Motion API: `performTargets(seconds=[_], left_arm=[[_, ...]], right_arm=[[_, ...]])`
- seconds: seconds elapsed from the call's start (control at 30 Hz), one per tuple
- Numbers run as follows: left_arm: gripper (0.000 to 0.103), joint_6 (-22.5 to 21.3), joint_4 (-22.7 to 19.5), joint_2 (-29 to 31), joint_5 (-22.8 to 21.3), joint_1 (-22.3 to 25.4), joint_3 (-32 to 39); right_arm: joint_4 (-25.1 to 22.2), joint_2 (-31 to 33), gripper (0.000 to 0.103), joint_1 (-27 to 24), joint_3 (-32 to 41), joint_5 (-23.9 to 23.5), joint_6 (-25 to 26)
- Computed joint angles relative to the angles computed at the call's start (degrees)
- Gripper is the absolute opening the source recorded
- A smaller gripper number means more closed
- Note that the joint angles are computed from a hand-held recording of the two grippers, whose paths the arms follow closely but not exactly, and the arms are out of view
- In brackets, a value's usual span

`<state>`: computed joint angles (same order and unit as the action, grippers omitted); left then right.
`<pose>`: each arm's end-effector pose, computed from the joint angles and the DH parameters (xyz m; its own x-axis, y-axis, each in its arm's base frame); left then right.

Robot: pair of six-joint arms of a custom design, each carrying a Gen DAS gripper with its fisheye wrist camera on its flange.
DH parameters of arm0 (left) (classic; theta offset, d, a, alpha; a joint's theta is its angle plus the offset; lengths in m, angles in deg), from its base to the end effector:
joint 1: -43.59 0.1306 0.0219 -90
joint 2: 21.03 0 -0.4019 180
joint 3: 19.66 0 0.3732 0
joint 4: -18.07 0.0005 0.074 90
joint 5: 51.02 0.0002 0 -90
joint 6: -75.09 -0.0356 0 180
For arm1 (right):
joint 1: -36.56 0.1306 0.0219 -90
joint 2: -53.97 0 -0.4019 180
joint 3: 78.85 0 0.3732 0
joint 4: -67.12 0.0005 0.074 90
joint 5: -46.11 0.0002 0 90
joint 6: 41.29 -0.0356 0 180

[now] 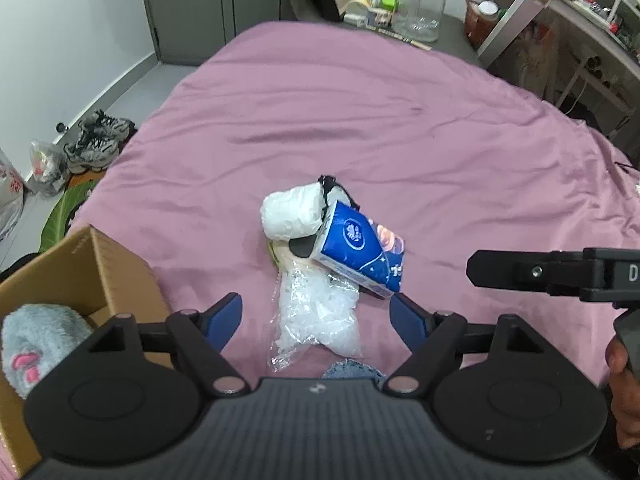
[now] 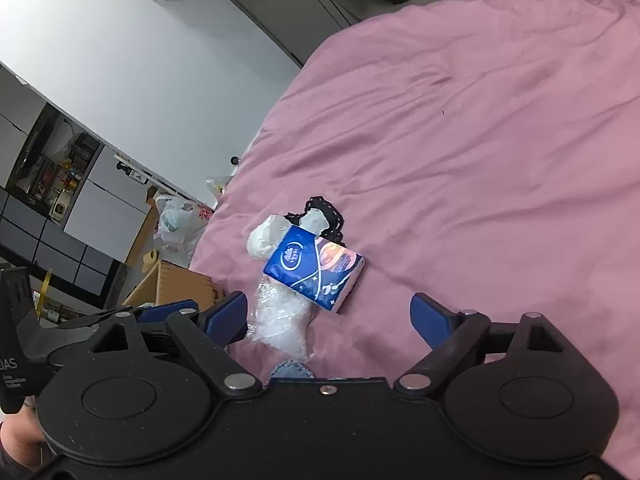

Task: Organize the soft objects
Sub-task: 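Grasp the bubble-wrap bag with the left gripper while the right grasps the tissue pack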

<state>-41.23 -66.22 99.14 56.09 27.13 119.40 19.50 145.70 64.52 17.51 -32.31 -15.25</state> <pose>0.5932 -0.1867 0.5006 -0.6094 0.6219 -0.4917 0.7346 0.6762 -0.0552 0.4324 0.2209 0.4881 -0.5606 0.6990 -0.4441 0.3964 0.6973 0.5971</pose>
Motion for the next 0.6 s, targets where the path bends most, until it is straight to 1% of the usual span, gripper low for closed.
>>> performTargets(seconds=[0.07,0.1,0.2,0.33,0.37,0.43,0.5,0.57,0.6], left_arm=[[0.072,0.6,-0.2,0.9,-1.2,-0.4,0.3],[0.071,0.9,-0.2,1.2,-1.6,-0.6,0.3],[0.07,1.4,0.1,1.8,-1.8,-1.1,0.2],[0.07,2.0,0.3,2.6,-3.6,-1.8,-0.1],[0.068,2.1,0.3,2.8,-4.1,-2.0,-0.3],[0.062,2.4,0.8,2.9,-4.9,-2.2,-0.9],[0.057,3.1,1.0,3.1,-4.4,-2.2,-1.1],[0.047,3.8,0.9,3.2,-3.8,-2.1,-1.0],[0.045,4.0,1.0,3.1,-3.6,-2.1,-1.1]], right_arm=[[1.5,0.0,0.083,-0.8,-0.9,-1.7,0.0],[2.1,-0.1,0.081,-1.2,-1.3,-2.4,0.0],[4.9,-0.2,0.079,-2.3,-3.0,-4.9,-1.0],[9.1,-0.2,0.079,-3.6,-5.6,-8.6,-3.3],[10.4,-0.2,0.078,-3.9,-6.3,-9.3,-4.0],[13.2,-0.3,0.078,-4.4,-7.9,-10.7,-5.0],[16.3,-0.2,0.077,-5.0,-9.4,-12.5,-6.3],[19.3,0.1,0.075,-5.6,-10.6,-14.4,-7.5],[20.5,0.4,0.074,-5.8,-10.9,-15.2,-7.9]])
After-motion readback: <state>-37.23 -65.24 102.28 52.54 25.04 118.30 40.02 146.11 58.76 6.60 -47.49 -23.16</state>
